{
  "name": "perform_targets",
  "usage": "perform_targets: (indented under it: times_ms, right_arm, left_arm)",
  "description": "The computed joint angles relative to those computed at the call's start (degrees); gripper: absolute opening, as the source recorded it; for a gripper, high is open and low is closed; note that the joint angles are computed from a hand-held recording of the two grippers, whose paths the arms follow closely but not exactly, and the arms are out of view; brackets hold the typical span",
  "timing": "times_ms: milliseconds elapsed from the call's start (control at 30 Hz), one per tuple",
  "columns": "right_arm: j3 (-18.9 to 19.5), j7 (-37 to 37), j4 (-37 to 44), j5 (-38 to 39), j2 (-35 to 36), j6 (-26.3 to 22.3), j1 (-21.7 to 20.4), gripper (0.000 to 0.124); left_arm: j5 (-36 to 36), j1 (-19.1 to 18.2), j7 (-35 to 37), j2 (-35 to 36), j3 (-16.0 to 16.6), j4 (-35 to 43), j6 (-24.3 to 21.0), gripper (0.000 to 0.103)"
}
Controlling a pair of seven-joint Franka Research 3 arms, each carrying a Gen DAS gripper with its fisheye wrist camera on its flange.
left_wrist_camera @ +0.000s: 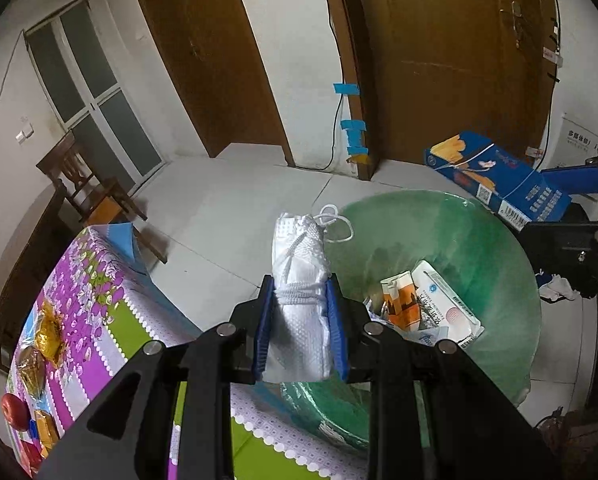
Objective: Collect trash
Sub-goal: 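Open both tools to drop the pack and cloth into the green bin, then return both tools to the table toward the yarn ball and yellow sponge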
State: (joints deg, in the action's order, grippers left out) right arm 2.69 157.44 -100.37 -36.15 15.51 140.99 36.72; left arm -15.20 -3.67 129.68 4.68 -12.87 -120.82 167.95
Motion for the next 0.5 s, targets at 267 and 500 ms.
perform_targets:
  times_ms: [267,500]
  right_arm:
    - [-0.53,-2.05,0.73,2.08,1.81,-0.4,0.15,0.069]
    - [-0.96,2.05,-2.41,0.21,-0.64,0.64,-0.21,0.068]
  left_arm:
    - [-3.67,0.32,3.64,-0.61,-0.39,-0.91,0.82,0.05]
    - [-1.92,0.06,1.26,-0.63,0.45,-1.26,1.15,0.05]
